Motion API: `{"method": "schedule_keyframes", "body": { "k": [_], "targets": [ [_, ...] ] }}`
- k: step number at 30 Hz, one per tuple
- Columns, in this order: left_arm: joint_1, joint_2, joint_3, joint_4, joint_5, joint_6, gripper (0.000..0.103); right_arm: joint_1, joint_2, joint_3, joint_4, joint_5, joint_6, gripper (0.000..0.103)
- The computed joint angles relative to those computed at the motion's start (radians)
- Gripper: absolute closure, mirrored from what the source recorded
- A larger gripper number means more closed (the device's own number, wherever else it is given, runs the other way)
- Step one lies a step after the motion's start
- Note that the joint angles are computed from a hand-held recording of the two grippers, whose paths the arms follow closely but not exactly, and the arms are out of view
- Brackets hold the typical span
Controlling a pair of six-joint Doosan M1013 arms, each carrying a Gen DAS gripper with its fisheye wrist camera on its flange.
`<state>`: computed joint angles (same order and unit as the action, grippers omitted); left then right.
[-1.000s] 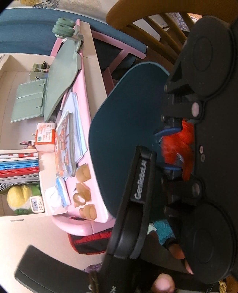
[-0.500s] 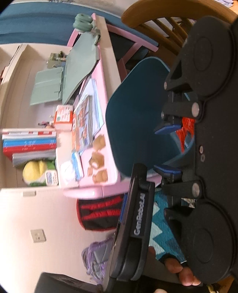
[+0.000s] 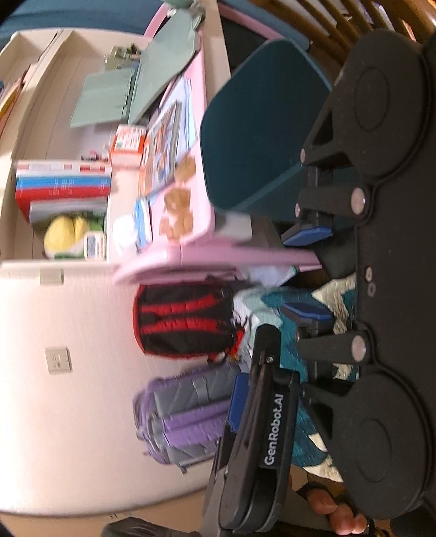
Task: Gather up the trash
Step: 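Swing both tools back toward the trash pile by the bed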
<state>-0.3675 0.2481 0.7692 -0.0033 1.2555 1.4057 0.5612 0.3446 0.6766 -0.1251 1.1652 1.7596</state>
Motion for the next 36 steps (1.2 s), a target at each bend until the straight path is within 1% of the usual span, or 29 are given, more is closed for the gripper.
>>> {"method": "schedule_keyframes", "body": {
  "k": [2,4,5,6,8,10,11,12,17,20,22,24,26,27,29,31,32,36],
  "targets": [
    [0.017,-0.03,0.045,0.006,-0.015,-0.009,0.039,0.017,0.006,0.0,0.006,-0.001,-0.006,0.065],
    [0.036,-0.06,0.091,0.018,-0.03,-0.016,0.038,0.026,0.013,0.001,0.048,-0.003,-0.036,0.064],
    [0.043,-0.076,0.115,0.028,-0.038,-0.022,0.035,0.028,0.015,0.004,0.084,-0.003,-0.058,0.064],
    [0.051,-0.091,0.139,0.04,-0.047,-0.033,0.029,0.03,0.015,0.009,0.112,-0.003,-0.071,0.064],
    [0.072,-0.125,0.193,0.062,-0.07,-0.049,0.027,0.04,0.024,0.012,0.158,0.002,-0.088,0.064],
    [0.095,-0.152,0.24,0.075,-0.085,-0.059,0.027,0.055,0.034,0.017,0.171,0.003,-0.098,0.064],
    [0.108,-0.167,0.266,0.084,-0.091,-0.067,0.025,0.061,0.038,0.022,0.18,-0.002,-0.102,0.063],
    [0.118,-0.18,0.29,0.093,-0.095,-0.074,0.022,0.066,0.043,0.026,0.19,-0.005,-0.107,0.062],
    [0.176,-0.232,0.407,0.124,-0.115,-0.089,0.019,0.078,0.071,0.043,0.258,-0.015,-0.122,0.054],
    [0.21,-0.254,0.478,0.124,-0.151,-0.096,0.013,0.083,0.091,0.061,0.302,-0.032,-0.148,0.053],
    [0.23,-0.262,0.518,0.124,-0.169,-0.104,0.004,0.088,0.1,0.08,0.319,-0.043,-0.169,0.052],
    [0.258,-0.268,0.567,0.106,-0.199,-0.108,0.004,0.096,0.118,0.086,0.322,-0.033,-0.187,0.052],
    [0.275,-0.268,0.605,0.108,-0.205,-0.117,0.004,0.1,0.142,0.087,0.342,-0.008,-0.221,0.052],
    [0.283,-0.265,0.622,0.111,-0.205,-0.118,0.004,0.104,0.152,0.095,0.349,-0.007,-0.246,0.052],
    [0.298,-0.254,0.656,0.12,-0.202,-0.114,0.004,0.114,0.16,0.131,0.35,-0.043,-0.299,0.052],
    [0.312,-0.239,0.683,0.119,-0.2,-0.106,0.004,0.124,0.177,0.146,0.353,-0.047,-0.364,0.052],
    [0.322,-0.227,0.695,0.115,-0.192,-0.103,0.004,0.129,0.191,0.146,0.354,-0.04,-0.389,0.052],
    [0.349,-0.186,0.737,0.106,-0.181,-0.093,0.004,0.141,0.269,0.093,0.371,0.059,-0.47,0.052]
  ]
}}
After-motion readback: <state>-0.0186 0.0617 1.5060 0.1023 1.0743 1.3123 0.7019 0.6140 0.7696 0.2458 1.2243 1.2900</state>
